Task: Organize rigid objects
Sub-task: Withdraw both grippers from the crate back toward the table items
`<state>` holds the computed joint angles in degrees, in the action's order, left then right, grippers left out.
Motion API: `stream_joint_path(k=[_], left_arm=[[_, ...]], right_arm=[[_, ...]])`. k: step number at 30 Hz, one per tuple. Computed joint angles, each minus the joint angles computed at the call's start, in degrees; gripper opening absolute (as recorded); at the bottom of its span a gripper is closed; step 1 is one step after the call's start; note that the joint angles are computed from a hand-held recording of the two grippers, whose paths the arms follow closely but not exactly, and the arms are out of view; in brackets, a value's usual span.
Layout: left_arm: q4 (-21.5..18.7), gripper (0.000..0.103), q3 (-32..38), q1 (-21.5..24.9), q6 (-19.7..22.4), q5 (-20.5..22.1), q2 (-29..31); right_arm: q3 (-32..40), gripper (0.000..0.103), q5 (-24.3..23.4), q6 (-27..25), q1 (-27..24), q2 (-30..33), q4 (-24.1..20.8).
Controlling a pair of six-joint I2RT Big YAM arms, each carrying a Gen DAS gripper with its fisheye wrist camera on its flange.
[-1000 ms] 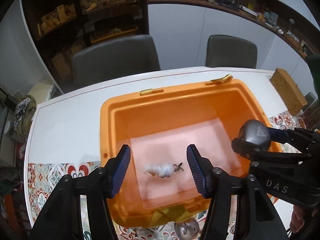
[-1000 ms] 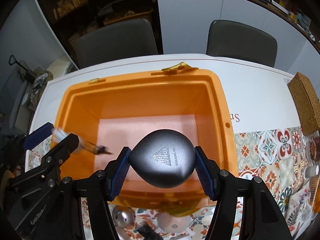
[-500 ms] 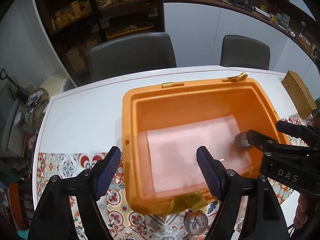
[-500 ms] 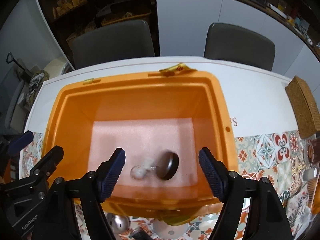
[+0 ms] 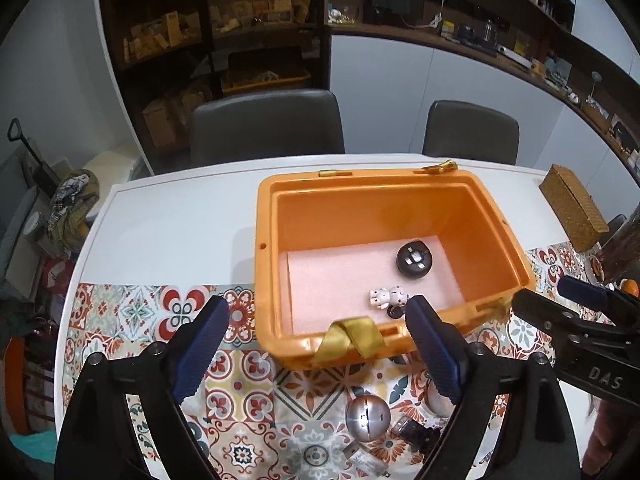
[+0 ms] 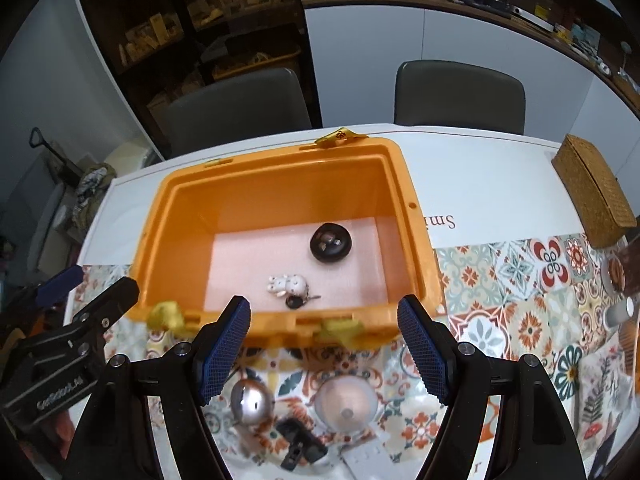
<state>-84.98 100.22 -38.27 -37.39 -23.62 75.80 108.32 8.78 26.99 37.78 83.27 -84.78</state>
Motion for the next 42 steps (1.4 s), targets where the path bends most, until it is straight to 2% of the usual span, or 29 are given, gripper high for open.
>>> stream_joint_path(k=[7,13,21,33,42], left_arm=[[-1.8,0.09,-1.9,-4.9,-3.0,-4.5,-2.2],[-3.2,0.09,-2.5,-8.6,-6.3,-4.8,-3.2],[-6.3,0.09,-4.5,-14.0,-13.2,-6.0,-3.7],[-6.2,0.09,-11.2,-17.4,-18.7,-1.5,-4.5],[-5.3,0.09,-16.8,-18.9,-23.3,3.3,-5.4]], right_arm=[[-6.4,0.076,0.0,1.6,1.7,-6.2,1.8],[-10.6,0.076,1.0,1.8,2.9,-10.1,2.2],[-16.4,0.076,1.7,3.0,4.2,-14.7,2.4],[-26.2,0.076,-1.9,5.3,3.8,-19.0,1.8],[-31.3,0.076,-4.0,4.5,4.0,-20.2,1.7]])
